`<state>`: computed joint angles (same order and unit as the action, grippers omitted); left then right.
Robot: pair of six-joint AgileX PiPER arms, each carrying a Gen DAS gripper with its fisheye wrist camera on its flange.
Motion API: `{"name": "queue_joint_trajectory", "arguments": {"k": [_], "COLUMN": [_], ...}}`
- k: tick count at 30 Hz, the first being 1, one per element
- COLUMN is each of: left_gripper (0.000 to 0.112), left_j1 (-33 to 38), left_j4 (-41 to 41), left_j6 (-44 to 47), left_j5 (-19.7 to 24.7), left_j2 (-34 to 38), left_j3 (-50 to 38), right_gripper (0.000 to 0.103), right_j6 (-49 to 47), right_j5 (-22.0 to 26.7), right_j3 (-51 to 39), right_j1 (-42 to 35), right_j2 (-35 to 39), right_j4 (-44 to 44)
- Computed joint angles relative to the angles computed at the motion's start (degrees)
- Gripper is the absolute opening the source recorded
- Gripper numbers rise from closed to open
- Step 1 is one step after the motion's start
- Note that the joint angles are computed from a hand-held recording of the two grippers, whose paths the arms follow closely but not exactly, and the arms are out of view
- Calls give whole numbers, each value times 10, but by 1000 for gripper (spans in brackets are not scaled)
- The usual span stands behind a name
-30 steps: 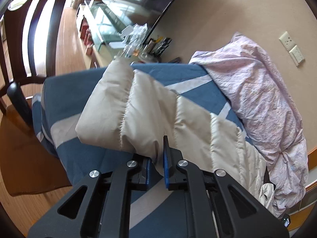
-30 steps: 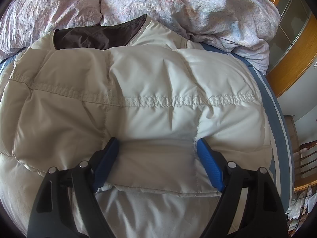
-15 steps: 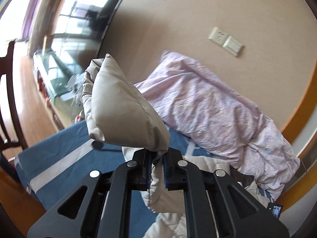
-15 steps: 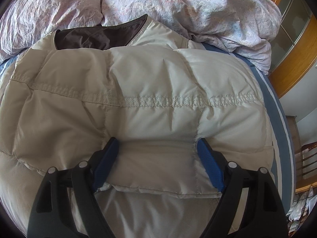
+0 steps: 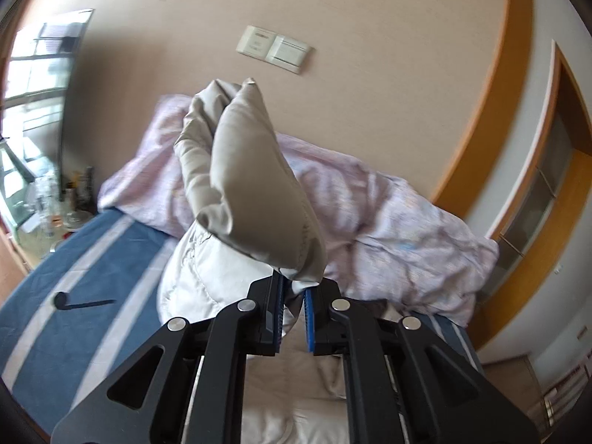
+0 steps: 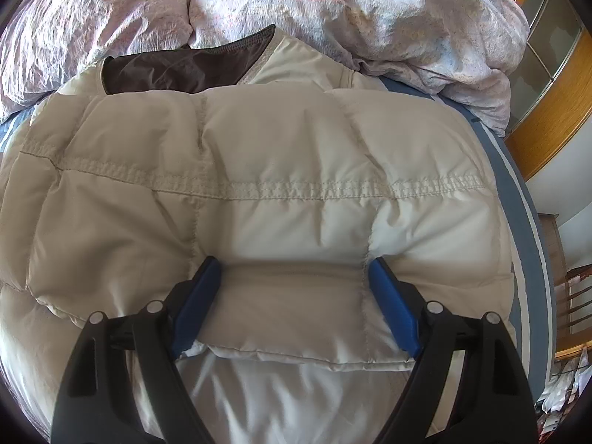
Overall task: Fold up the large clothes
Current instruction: 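Close the left gripper on the sleeve cuff and lift it, then lay the held sleeve across the jacket body and open the left gripper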
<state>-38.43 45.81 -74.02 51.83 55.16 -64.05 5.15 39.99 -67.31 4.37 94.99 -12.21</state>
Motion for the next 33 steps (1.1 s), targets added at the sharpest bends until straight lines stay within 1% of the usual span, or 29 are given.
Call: {"name": "queue_joint_trajectory", "arguments": {"k": [2, 4, 5, 9, 12, 14, 17, 21, 22, 26, 30, 32, 33], "left_gripper": [8, 8, 8, 8, 8, 8, 8, 8, 8, 8, 10, 12, 16], "left_j1": [-17, -22, -24, -28, -40, -48, -55, -61, -53, -53, -54, -55, -57], "left_j4": [-3, -18, -30, -65, -83, -98, -111, -122, -144, -188, -213, -225, -226], "left_j6": [-3, 2, 5, 12, 16, 25, 32, 40, 64, 104, 124, 134, 136], "left_j5": [-23, -60, -85, -163, -204, -221, -239, -249, -254, -263, -267, -267, -264], "left_j2": [31, 69, 90, 151, 198, 225, 255, 296, 303, 343, 366, 369, 368], "left_j3": [-11, -22, -24, -22, -26, -31, -28, -31, -33, -39, -37, -35, -35], "right_gripper": [83, 83, 83, 84, 84, 84, 84, 84, 84, 82, 80, 80, 79], "right_j6": [-5, -21, -29, -67, -87, -100, -119, -148, -164, -207, -214, -208, -206], "right_j5": [2, 2, 2, 4, 3, -1, -3, -4, -5, -3, -19, -28, -30], "right_j3": [-2, -5, -5, -10, -9, -6, -5, -4, -1, 5, 20, 24, 25], "right_j1": [-1, -10, -13, -30, -37, -42, -49, -62, -69, -99, -123, -136, -142], "right_j2": [1, 2, 3, 5, 4, 2, 0, -5, -9, -27, -54, -69, -74], "right_j4": [7, 23, 33, 70, 90, 103, 125, 159, 178, 233, 243, 237, 237]}}
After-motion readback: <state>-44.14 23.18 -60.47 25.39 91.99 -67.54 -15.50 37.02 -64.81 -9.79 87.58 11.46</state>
